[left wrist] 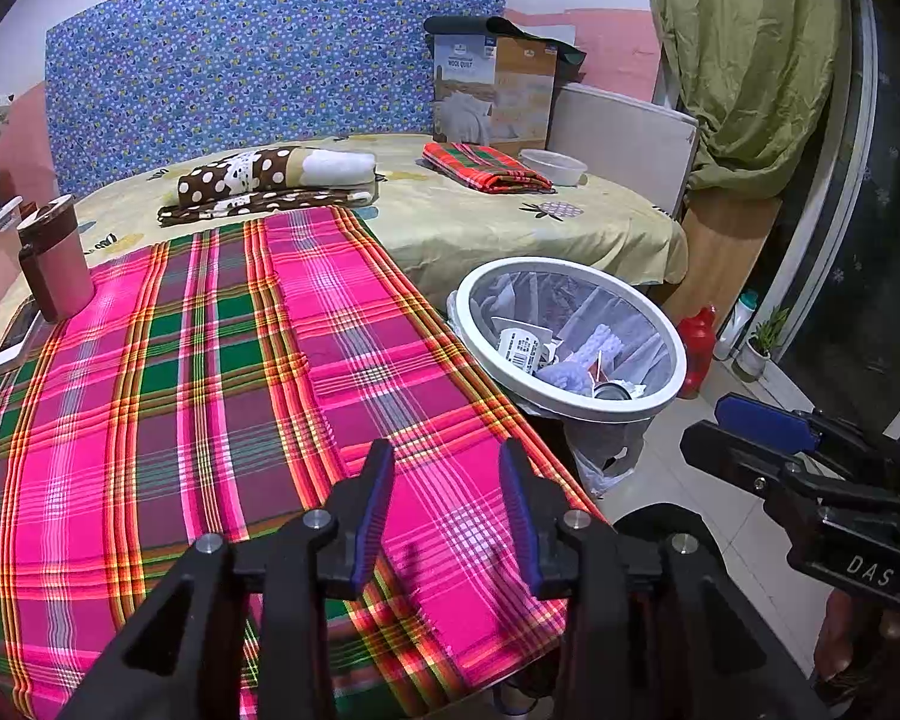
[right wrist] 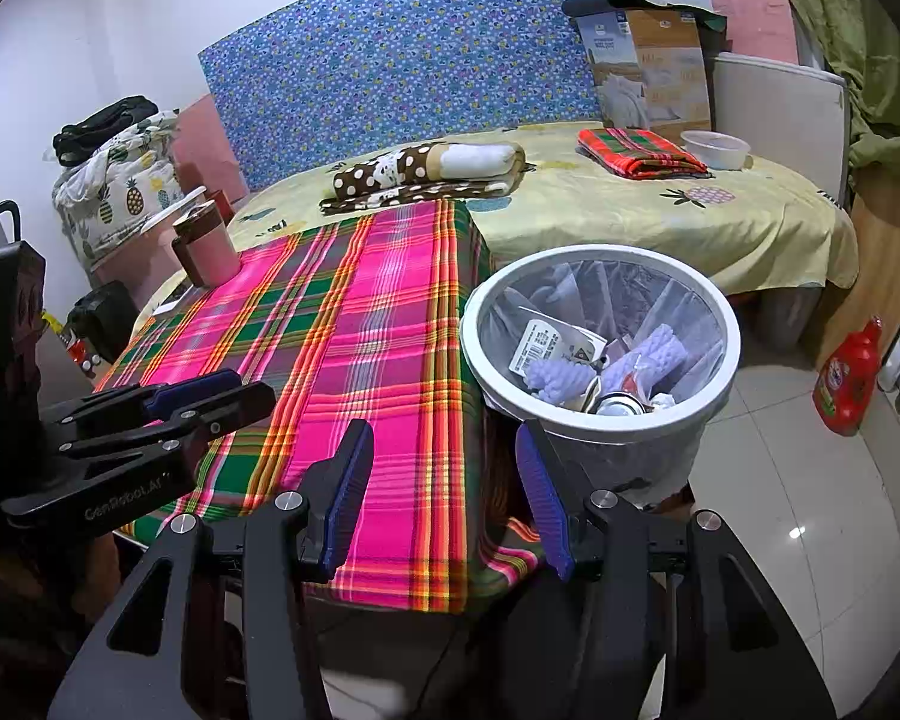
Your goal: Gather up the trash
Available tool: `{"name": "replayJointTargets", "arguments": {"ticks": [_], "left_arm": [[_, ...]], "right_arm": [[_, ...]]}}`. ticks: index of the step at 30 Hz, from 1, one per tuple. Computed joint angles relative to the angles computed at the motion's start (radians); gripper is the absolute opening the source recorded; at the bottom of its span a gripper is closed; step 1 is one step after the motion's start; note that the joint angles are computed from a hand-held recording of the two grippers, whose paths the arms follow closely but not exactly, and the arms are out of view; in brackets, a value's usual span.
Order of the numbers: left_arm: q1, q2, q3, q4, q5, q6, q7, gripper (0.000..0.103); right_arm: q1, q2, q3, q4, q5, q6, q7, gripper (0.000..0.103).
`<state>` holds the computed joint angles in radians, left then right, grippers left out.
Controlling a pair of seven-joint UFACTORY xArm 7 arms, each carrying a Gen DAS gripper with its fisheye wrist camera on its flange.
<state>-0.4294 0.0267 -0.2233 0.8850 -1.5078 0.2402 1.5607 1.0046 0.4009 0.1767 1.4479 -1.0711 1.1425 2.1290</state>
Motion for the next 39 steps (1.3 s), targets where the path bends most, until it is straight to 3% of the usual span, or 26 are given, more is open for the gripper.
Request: {"name": "replayJointTargets", "arguments": {"ticks": [39], "left_arm": [[-0.009,-0.012,-0.001,-0.019,0.029,-0.019,-0.039,0.046]], "right_arm": [[0.008,0.012,-0.008,0.011,0.011,-0.005,0.006,0.051]]}}
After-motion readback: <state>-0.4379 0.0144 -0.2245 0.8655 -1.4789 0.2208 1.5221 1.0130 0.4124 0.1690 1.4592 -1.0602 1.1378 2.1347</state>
